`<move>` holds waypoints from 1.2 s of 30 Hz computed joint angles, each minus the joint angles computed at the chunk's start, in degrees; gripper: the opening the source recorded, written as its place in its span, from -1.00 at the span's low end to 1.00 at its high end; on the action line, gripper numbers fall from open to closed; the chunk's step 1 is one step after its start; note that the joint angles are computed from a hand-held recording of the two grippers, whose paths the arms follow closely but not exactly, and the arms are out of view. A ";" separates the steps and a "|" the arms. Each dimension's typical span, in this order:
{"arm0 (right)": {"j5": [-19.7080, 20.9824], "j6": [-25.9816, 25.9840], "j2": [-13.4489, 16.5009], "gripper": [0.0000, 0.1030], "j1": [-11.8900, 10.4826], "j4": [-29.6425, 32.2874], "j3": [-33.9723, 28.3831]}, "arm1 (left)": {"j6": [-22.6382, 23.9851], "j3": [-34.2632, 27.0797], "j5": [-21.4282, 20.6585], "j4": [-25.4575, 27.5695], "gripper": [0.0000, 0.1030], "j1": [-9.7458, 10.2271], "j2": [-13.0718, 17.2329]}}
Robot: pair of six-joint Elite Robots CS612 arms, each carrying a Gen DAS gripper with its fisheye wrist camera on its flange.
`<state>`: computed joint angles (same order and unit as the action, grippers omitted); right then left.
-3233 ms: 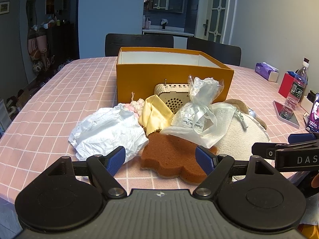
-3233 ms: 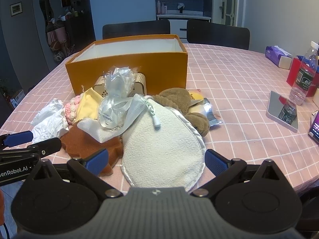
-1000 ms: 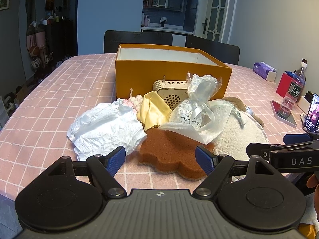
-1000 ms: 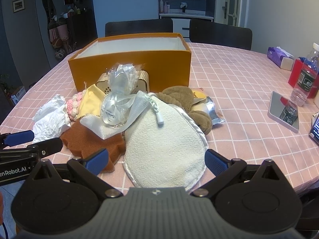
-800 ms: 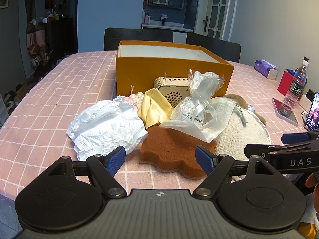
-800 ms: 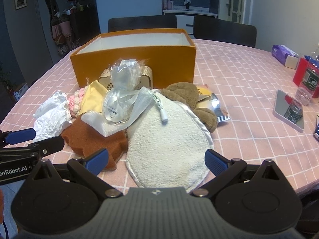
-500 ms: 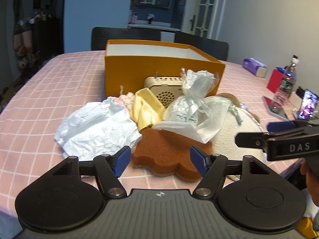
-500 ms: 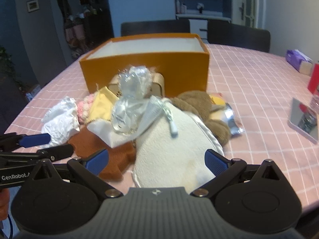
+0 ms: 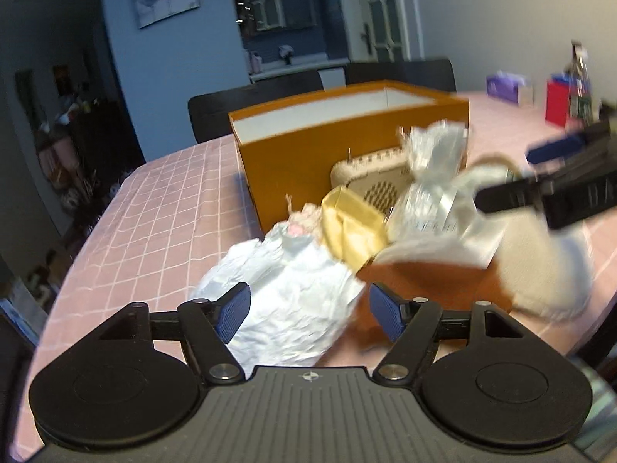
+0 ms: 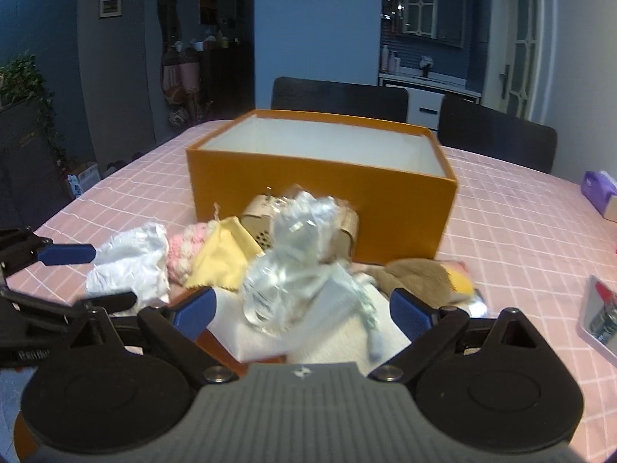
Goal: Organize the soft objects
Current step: 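Grasp the white crumpled tissue with the left tool while the right tool grasps the clear plastic bag, then carry tissue and plastic bag into the orange box and open both tools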
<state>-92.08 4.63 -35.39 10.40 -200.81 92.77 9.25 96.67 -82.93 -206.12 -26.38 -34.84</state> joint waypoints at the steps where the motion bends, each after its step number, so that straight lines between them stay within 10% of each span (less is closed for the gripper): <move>1: 0.40 0.25 0.22 0.84 0.03 0.26 -0.47 | 1.64 -0.19 0.82 0.35 0.62 -0.06 0.18; 15: -0.70 0.51 3.67 0.78 0.29 3.41 -7.64 | 16.29 -2.65 13.31 1.49 0.58 -2.53 3.56; 23: -1.35 1.42 4.56 -0.05 0.18 4.49 -8.90 | 20.65 -4.31 17.52 -0.36 0.02 -3.50 5.27; 30: 0.45 0.20 3.93 -0.19 -0.54 0.72 -7.74 | 16.78 -3.58 17.44 -2.58 -0.59 -3.09 4.28; 36: 5.84 4.64 2.41 -0.19 -2.47 -2.55 -5.99 | 13.69 -2.34 16.42 -7.95 -0.62 -2.67 2.38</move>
